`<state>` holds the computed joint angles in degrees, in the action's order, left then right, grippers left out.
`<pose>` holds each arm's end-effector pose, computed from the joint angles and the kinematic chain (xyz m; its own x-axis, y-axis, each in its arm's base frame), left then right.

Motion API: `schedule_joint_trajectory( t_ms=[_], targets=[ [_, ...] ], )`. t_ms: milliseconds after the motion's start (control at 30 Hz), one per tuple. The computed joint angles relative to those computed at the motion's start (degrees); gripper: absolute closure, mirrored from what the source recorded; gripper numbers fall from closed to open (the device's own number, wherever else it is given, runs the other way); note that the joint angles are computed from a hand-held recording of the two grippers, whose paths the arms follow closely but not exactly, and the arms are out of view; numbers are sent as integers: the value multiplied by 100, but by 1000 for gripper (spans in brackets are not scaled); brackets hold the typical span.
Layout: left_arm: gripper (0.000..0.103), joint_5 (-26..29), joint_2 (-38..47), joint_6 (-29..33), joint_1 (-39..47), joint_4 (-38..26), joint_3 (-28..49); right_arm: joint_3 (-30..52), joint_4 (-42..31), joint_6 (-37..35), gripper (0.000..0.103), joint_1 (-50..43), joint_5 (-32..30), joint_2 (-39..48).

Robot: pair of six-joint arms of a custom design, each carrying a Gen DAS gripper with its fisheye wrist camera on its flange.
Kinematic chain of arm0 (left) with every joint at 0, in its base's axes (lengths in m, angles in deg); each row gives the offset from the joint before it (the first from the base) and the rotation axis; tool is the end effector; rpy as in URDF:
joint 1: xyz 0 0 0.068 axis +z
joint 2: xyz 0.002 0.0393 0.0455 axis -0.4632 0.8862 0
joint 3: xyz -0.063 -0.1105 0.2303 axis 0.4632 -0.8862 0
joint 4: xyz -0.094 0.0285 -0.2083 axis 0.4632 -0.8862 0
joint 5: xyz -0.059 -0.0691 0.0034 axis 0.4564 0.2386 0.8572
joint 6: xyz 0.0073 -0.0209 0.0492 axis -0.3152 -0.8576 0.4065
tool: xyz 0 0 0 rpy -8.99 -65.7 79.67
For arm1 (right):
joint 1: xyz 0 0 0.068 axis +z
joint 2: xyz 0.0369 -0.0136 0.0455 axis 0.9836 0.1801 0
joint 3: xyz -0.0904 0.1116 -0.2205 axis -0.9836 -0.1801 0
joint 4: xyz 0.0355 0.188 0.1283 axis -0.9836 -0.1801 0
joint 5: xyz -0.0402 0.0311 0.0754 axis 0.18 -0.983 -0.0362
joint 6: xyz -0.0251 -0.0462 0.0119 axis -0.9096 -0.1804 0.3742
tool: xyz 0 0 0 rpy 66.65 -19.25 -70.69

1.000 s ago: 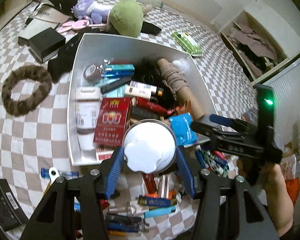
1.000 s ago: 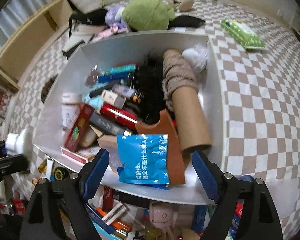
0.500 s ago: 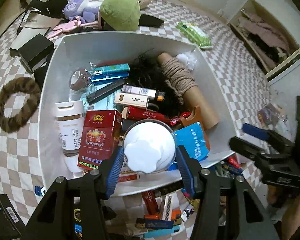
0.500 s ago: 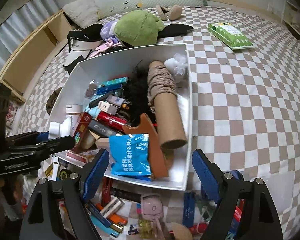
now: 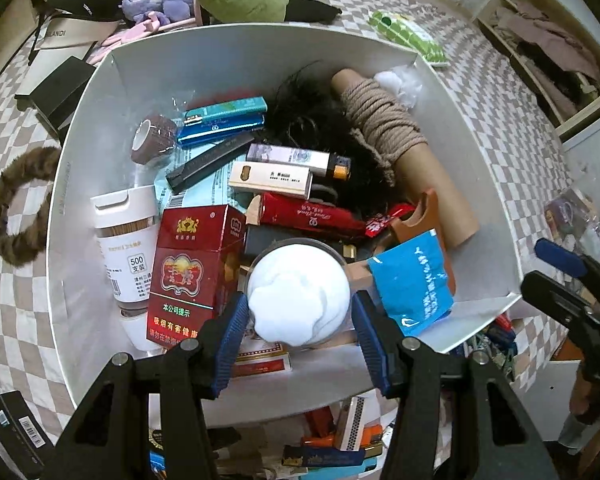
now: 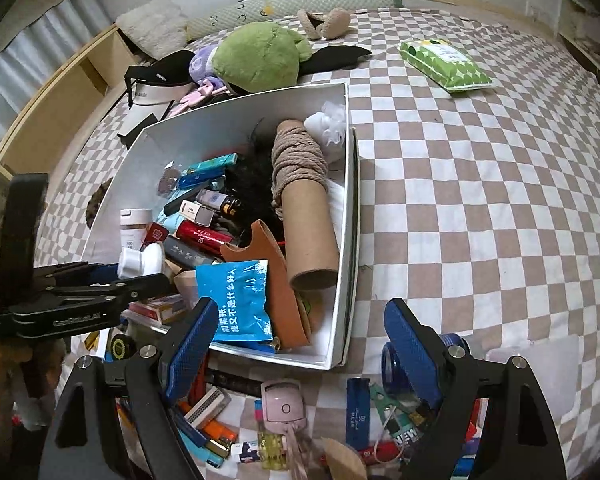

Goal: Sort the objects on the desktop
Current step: 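Lower the white capped bottle into the box and open the left tool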

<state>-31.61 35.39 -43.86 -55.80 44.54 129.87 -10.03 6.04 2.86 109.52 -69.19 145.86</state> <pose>0.2741 -0.1514 0.2056 -0.9570 0.1353 -0.2568 0.1900 0.9609 -0.2016 0.2317 0.1339 0.2259 -0.9094 -0.0187 -0.4154 -0.1214 0.9674 0.2221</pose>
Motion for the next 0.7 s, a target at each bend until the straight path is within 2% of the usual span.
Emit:
schedule_joint_trajectory(
  t_ms=[333,633,700],
  targets=[
    [49,-203,92,90,-75,-113,40,28,14,-16,18,66,-37,67],
    [48,-116,182,86,-99,-174,51,25,4,15,18,74,-13,73],
    [38,24,131,66,-63,-134,11,22,9,19,18,64,-6,78]
  ],
)
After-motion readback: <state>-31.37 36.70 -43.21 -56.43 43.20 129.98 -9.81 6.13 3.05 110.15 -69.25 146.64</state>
